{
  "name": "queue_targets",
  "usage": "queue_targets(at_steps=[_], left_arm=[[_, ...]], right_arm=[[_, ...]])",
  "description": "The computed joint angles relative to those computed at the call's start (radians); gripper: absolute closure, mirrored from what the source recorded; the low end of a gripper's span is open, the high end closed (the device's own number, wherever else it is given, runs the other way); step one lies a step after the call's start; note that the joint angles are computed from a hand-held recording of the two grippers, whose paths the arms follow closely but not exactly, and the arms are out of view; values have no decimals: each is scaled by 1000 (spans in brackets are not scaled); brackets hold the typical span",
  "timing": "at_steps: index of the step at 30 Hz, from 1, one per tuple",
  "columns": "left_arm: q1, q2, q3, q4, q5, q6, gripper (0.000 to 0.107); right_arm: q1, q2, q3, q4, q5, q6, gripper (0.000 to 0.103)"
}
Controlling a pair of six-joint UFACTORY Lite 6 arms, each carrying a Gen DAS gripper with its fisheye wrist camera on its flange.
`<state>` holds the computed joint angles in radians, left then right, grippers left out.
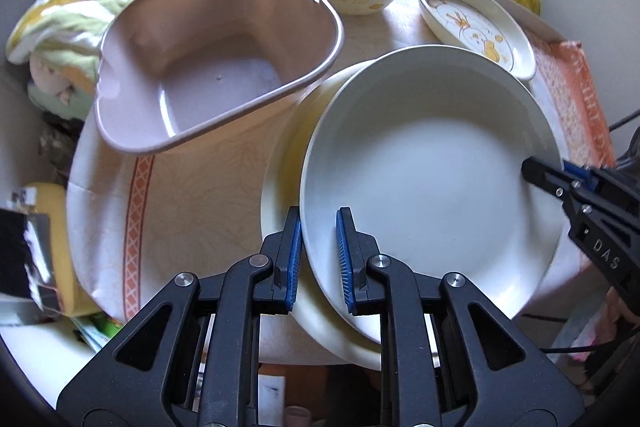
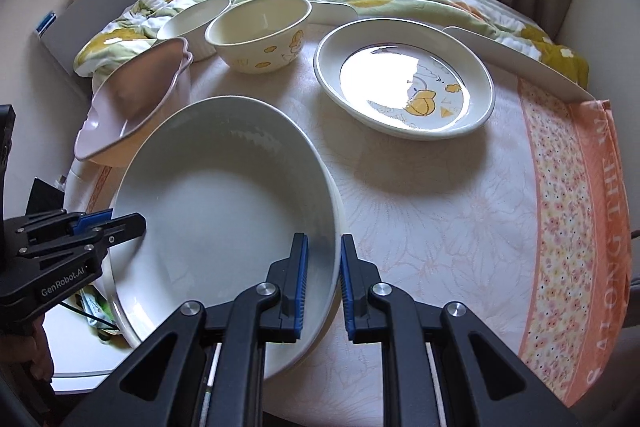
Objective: Organize plates and bowls
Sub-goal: 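Lower the white plate onto the yellow duck plate and open both grippers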
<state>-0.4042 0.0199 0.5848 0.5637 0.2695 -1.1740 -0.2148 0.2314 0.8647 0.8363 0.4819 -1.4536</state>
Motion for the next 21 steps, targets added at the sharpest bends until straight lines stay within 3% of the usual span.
queue_targets(at_steps=[6, 16, 21], left_arm=[[-62, 20, 30, 152, 76, -162, 92], [-68, 18, 31, 191, 93, -201, 92], [-134, 53, 66, 249, 170, -268, 93]], right_arm=[[34, -30, -52, 25, -96, -81, 89], [56, -60, -91, 75, -145, -150, 89], [67, -74, -109, 93, -167, -167, 89]])
